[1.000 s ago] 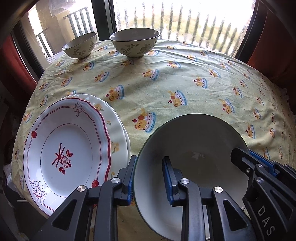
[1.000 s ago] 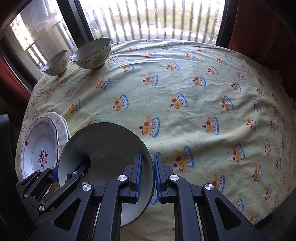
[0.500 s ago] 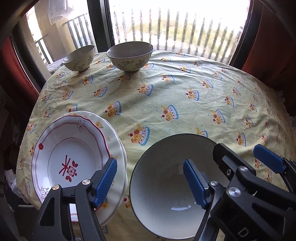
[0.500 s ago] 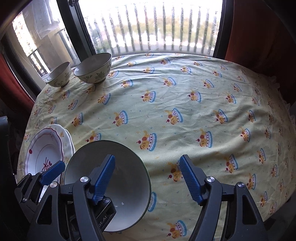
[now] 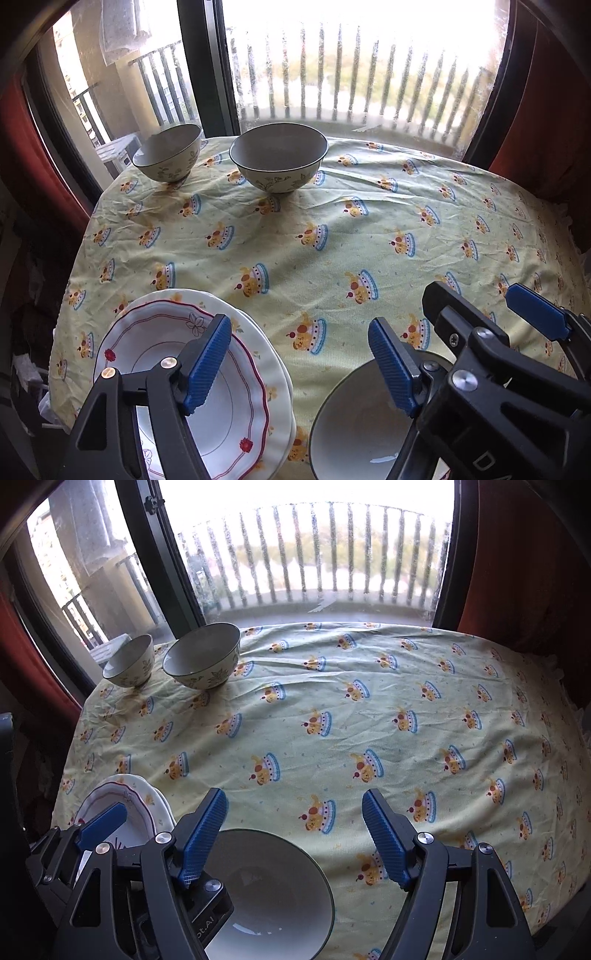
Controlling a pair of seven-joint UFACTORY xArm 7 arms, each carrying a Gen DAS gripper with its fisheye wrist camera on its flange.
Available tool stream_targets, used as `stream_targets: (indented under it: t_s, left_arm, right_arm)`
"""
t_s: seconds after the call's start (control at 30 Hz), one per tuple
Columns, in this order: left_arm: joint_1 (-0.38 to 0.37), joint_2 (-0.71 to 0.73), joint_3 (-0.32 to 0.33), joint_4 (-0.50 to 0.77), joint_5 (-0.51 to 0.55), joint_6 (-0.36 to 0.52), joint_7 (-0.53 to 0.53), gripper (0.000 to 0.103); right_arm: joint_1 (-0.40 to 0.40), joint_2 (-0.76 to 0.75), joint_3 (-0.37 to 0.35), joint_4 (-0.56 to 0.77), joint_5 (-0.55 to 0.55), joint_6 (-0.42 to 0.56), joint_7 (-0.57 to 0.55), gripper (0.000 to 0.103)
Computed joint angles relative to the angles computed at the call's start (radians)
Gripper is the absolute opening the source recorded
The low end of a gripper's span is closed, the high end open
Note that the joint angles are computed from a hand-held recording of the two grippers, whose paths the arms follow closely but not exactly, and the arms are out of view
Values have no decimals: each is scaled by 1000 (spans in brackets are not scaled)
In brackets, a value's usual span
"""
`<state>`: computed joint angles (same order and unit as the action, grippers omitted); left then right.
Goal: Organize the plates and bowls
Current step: 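Move both grippers toward another cream bowl, then close both grippers on the rim of the second cream bowl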
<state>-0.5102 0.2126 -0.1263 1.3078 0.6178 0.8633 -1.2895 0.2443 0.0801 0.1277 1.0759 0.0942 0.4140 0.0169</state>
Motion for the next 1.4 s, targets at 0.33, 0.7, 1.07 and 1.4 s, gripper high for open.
stream_targets:
  t_s: [0.33, 0.7, 1.07, 1.4]
  left_arm:
    - [86, 19, 50, 30, 8, -65, 118, 78]
    - [154, 91, 107, 97, 2, -149, 217, 78]
    - [177, 254, 166, 258, -40, -190, 336, 71]
    - [183, 423, 206, 439, -131, -214, 456, 61]
  right_arm:
    - [77, 190, -15, 258, -151, 35, 199, 79]
    - [175, 419, -67, 583, -262, 108, 349, 79]
    - [231, 656, -121, 918, -302, 220, 448, 77]
    - [239, 903, -142, 1282, -278, 355, 482, 56]
